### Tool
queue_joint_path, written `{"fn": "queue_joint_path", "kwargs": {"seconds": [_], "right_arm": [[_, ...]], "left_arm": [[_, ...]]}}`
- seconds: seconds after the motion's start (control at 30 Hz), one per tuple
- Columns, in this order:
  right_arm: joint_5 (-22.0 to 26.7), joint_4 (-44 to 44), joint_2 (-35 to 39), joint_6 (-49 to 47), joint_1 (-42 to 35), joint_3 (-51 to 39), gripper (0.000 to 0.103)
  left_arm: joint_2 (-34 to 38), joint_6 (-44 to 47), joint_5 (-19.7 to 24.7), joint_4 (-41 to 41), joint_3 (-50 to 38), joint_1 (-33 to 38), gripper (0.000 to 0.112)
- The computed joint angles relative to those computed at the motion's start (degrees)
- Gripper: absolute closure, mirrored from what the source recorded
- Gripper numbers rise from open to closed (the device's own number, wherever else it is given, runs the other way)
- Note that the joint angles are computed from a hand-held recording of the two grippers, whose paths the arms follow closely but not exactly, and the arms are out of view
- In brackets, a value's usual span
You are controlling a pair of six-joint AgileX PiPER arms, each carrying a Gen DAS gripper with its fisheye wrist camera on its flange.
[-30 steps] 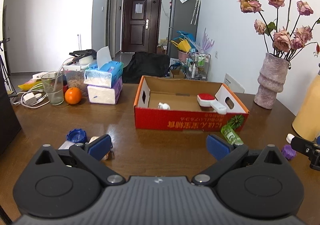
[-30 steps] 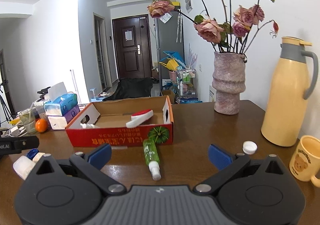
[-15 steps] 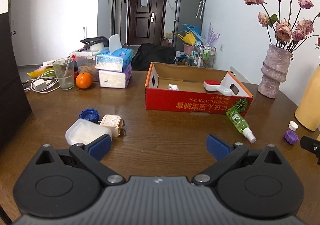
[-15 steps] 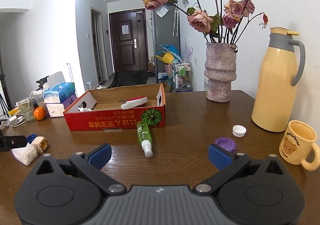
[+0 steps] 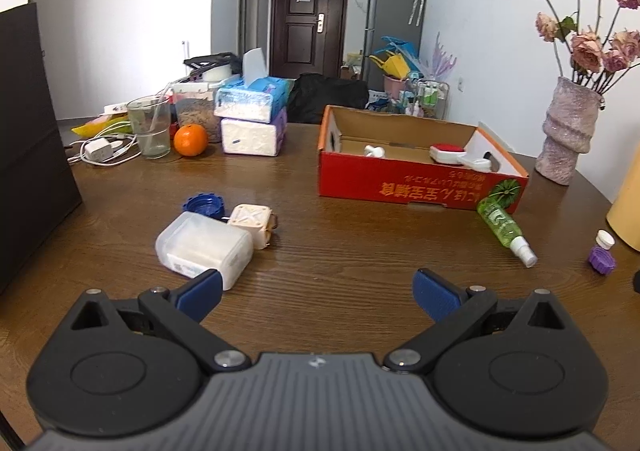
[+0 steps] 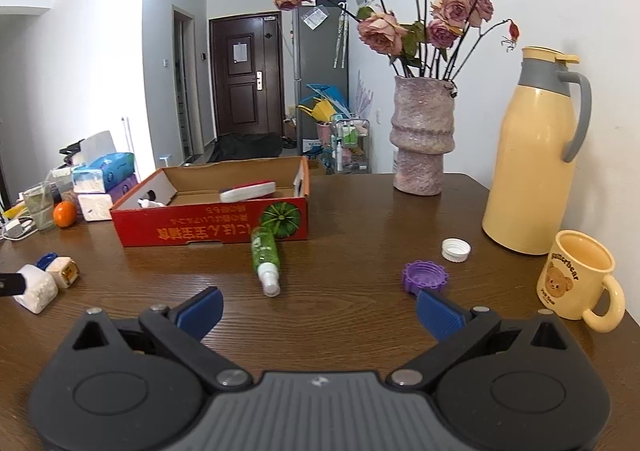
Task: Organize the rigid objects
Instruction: 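Reach the left tool to the white plastic container while the right tool reaches the purple cap, then close the left tool on the white container while the right tool grasps the purple cap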
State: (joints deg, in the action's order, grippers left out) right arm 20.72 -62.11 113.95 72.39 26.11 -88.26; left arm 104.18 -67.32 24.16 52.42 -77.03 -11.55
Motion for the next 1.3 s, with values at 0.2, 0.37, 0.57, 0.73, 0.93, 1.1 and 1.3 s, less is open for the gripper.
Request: {"fn": "queue_joint_path", "kwargs": {"seconds": [0.2, 0.37, 0.57, 0.73, 0.93, 1.1, 1.3], "right_arm": [[-0.88, -3.66, 0.73, 4.19, -2.58, 1.35, 0.000], [-6.20, -10.85, 1.31, 12.17, -6.49, 3.40, 0.000], [-6.44, -7.51, 4.66, 7.42, -9.31, 0.51, 0.000], [-5.23, -2.45, 8.06, 2.22, -10.93, -3.52, 0.000], [-2.82, 7.50, 12.94, -7.67, -12.46, -10.33, 0.000], [1.02, 15.30, 18.53, -15.92, -13.39, -19.17, 0.000], [8.42, 24.27, 27.13, -26.13, -13.59, -34.29, 0.001]], "left_arm": [[0.71, 0.05, 0.23, -0.13, 0.24, 2.23, 0.009], [1.62, -0.04, -0.28, 0.52, 0.17, 4.25, 0.009], [3.25, 1.32, -1.92, -0.01, -0.52, 6.95, 0.009], [5.13, 1.80, -3.50, 0.51, -1.53, 9.21, 0.009], [8.44, 2.24, -5.86, 2.05, -3.81, 12.11, 0.009], [12.44, 8.05, -6.86, -1.40, -7.87, 14.17, 0.009], [15.93, 14.37, -8.70, -7.42, -11.60, 16.39, 0.009]]}}
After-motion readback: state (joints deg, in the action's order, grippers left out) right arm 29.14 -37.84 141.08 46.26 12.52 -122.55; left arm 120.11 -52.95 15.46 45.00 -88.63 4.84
